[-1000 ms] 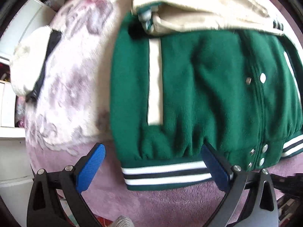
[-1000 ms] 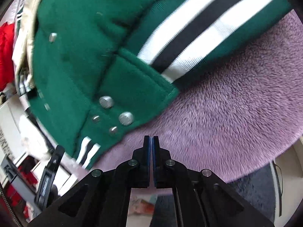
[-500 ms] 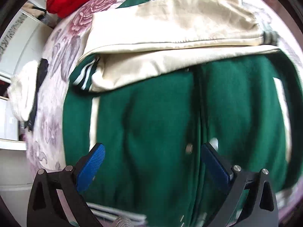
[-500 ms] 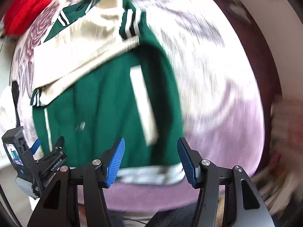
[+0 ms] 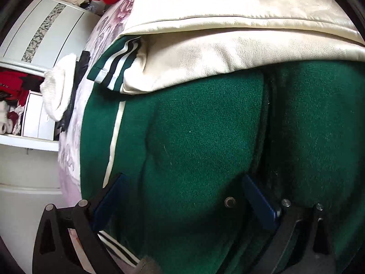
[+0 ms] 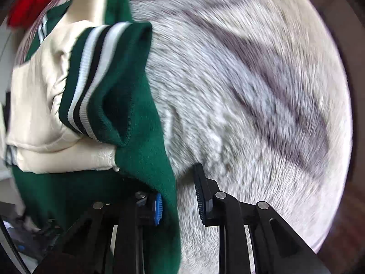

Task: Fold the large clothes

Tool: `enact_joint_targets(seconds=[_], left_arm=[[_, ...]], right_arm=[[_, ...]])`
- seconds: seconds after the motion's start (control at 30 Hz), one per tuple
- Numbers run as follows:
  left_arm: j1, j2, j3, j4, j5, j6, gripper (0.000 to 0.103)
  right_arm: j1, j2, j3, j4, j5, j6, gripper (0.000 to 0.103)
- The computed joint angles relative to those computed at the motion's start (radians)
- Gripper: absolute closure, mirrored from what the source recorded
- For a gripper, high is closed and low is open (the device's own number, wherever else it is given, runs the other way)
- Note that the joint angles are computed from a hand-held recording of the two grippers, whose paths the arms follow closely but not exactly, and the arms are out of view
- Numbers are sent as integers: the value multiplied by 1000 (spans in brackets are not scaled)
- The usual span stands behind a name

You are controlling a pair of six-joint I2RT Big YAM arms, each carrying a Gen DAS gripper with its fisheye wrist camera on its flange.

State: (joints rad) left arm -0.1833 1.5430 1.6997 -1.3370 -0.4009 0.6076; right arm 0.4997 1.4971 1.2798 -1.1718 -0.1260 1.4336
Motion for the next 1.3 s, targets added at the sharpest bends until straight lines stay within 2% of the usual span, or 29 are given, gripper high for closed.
enact_joint_targets(seconds=[0.1, 0.13, 0.17, 0.2, 0.23, 0.27, 0.3, 0.4, 0.43, 0.57, 0.63, 0.67, 0.7, 0.73, 0.77, 0.83, 0.87, 0.9, 0.93, 1.03, 1.07, 1.1, 1.17, 1.23, 1.3], left_arm=[[-2, 17, 43, -49, -13, -41, 0], [-2, 21, 57, -55, -16, -56, 0], [-4, 22, 66, -52, -24, -70, 0], [-6, 17, 75, -43, -37, -82, 0], [-8, 13, 85, -31, -57, -96, 0], [-11, 12, 98, -25, -75, -112, 0], [-14, 14, 115, -10, -105, -135, 0], [-28, 34, 155, 35, -189, -166, 0], [-38, 39, 161, 38, -213, -182, 0], [-44, 88, 221, 26, -242, -233, 0], [-48, 104, 241, 9, -237, -249, 0], [-53, 103, 238, 6, -238, -252, 0], [-54, 105, 241, 3, -236, -249, 0], [-54, 104, 241, 0, -233, -245, 0], [-53, 98, 235, 1, -233, -239, 0], [-55, 80, 214, -4, -240, -235, 0], [-49, 78, 209, -4, -240, -230, 0], [-45, 73, 202, -6, -241, -231, 0], [-40, 69, 197, -17, -238, -234, 0], [-29, 57, 208, -85, -215, -261, 0], [-28, 47, 205, -102, -204, -268, 0], [-29, 30, 205, -133, -183, -275, 0], [-40, -10, 189, -181, -141, -280, 0], [-64, -58, 157, -228, -100, -277, 0], [-113, -136, 101, -287, -62, -269, 0]], right_arm=[[-55, -84, -60, 57, -171, -64, 74], [-79, -131, -83, 76, -196, -71, 73], [-108, -178, -103, 93, -203, -73, 67], [-146, -225, -118, 102, -200, -83, 52], [-194, -258, -123, 100, -192, -106, 46], [-252, -272, -115, 83, -175, -138, 40], [-306, -269, -109, 88, -173, -178, 40], [-463, -189, -65, 150, -233, -287, 40], [-507, -139, -43, 188, -286, -320, 40], [-582, 25, 5, 384, -455, -249, 39], [-562, 108, 37, 427, -540, -218, 39], [-557, 153, 64, 410, -586, -224, 40], [-543, 174, 94, 360, -589, -247, 67], [-522, 199, 146, 263, -536, -313, 90], [-505, 220, 211, 147, -457, -389, 93], [-487, 246, 310, -4, -297, -473, 96], [-484, 258, 345, -52, -214, -495, 97], [-490, 270, 359, -68, -193, -502, 97], [-495, 290, 371, -79, -229, -514, 97], [-492, 328, 449, -166, -236, -606, 91], [-489, 324, 460, -176, -240, -623, 80], [-486, 297, 452, -173, -234, -628, 60], [-481, 207, 385, -144, -205, -602, 37], [-472, 103, 296, -106, -211, -584, 36], [-452, -2, 208, -128, -234, -560, 36]])
